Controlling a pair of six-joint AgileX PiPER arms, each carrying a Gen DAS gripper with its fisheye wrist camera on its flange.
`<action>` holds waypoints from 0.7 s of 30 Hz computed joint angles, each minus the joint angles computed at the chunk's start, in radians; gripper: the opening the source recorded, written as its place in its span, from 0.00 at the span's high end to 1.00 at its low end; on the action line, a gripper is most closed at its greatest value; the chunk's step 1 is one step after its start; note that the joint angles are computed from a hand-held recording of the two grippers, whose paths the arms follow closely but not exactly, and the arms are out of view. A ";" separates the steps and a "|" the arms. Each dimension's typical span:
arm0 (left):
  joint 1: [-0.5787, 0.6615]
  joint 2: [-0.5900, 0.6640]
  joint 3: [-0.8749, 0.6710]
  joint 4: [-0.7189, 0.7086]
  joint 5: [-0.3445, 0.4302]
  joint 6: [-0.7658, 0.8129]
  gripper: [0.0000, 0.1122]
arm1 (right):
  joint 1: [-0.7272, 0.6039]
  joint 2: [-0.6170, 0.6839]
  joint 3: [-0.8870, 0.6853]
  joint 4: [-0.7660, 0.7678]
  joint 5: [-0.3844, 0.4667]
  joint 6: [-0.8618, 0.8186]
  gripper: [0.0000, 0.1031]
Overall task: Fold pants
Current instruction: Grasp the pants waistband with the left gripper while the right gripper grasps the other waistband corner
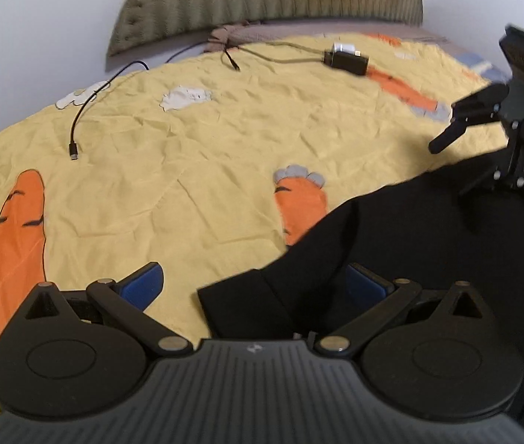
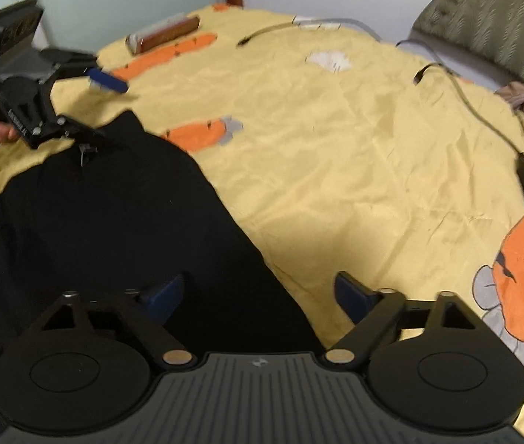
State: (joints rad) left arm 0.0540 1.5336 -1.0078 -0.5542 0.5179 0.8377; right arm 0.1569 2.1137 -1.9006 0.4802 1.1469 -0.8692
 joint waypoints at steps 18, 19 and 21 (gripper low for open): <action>-0.034 0.019 -0.029 0.032 0.078 -0.034 0.76 | 0.005 -0.026 0.071 0.014 -0.067 -0.067 0.94; -0.056 -0.013 0.003 0.053 0.040 -0.054 0.77 | 0.017 -0.062 0.129 0.004 -0.119 -0.080 0.95; -0.087 -0.069 0.057 0.088 -0.027 -0.101 0.77 | 0.042 -0.130 0.237 -0.016 -0.218 -0.102 0.96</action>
State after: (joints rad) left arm -0.0327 1.4646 -0.9513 -0.4662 0.4907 0.7370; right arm 0.1990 1.9833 -1.6639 0.4647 0.9286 -0.9707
